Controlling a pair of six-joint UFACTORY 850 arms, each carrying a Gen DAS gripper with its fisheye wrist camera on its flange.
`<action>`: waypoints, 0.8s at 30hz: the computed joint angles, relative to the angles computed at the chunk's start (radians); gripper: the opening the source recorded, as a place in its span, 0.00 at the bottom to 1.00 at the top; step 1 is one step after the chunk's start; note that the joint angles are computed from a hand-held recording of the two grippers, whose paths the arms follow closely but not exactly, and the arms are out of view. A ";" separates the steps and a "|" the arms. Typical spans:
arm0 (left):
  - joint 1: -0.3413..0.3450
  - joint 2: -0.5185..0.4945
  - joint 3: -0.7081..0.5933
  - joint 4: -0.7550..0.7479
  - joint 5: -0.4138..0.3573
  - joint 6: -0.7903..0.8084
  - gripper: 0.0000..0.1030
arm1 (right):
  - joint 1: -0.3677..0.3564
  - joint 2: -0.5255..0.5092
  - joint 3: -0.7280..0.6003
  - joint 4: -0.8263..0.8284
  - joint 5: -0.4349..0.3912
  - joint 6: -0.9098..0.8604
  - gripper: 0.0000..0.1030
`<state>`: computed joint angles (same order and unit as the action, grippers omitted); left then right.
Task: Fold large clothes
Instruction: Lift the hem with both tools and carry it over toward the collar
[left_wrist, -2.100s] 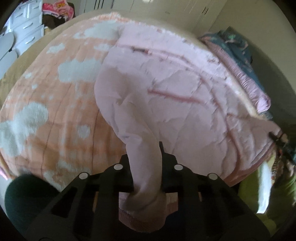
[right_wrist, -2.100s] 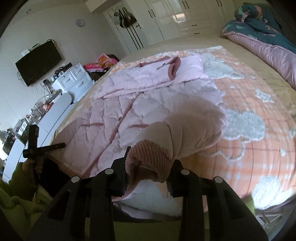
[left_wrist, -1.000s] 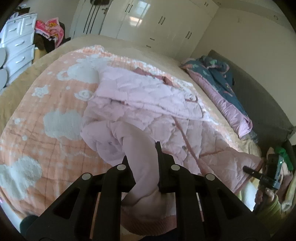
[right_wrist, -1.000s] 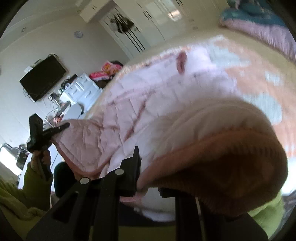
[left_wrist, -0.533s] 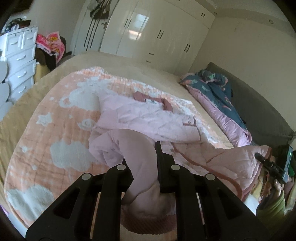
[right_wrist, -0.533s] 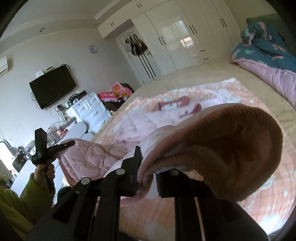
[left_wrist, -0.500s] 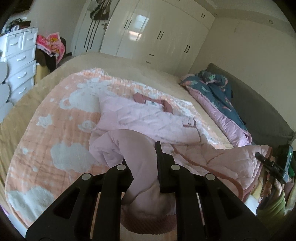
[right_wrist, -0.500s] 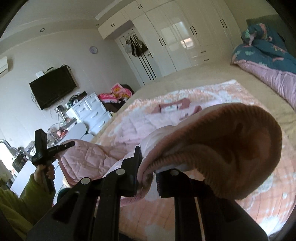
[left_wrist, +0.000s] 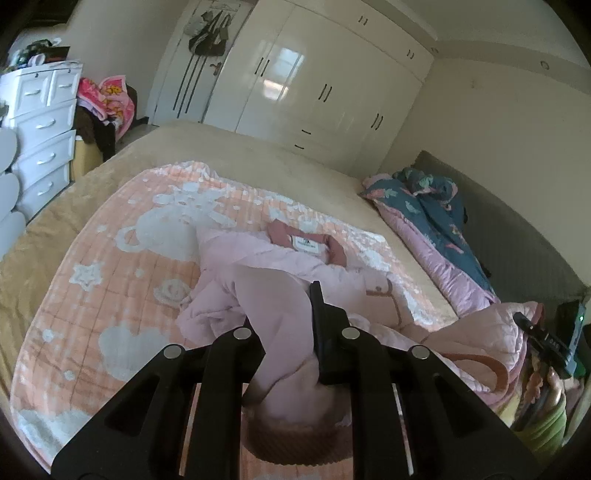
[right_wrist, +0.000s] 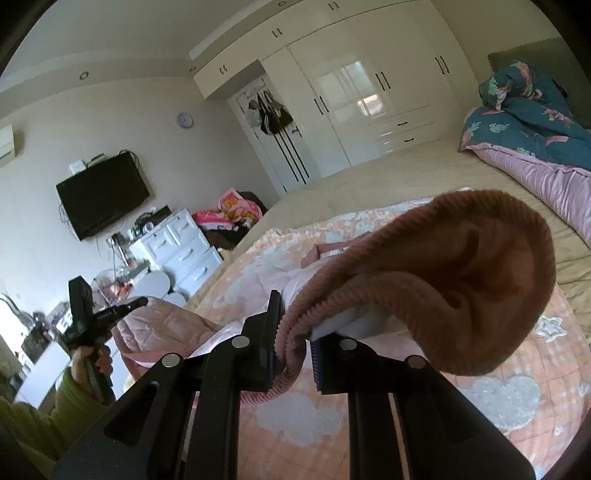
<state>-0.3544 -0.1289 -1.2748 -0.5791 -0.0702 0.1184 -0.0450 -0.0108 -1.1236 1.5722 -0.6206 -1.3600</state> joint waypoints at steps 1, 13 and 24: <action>0.002 -0.007 -0.009 -0.012 0.000 0.014 0.07 | 0.003 -0.002 -0.005 0.002 0.007 -0.001 0.13; 0.018 -0.092 -0.134 0.303 -0.023 -0.305 0.08 | 0.014 -0.096 -0.128 -0.001 0.042 0.020 0.13; 0.030 -0.187 -0.283 0.537 -0.085 -0.529 0.09 | 0.019 -0.205 -0.279 -0.083 0.046 0.151 0.13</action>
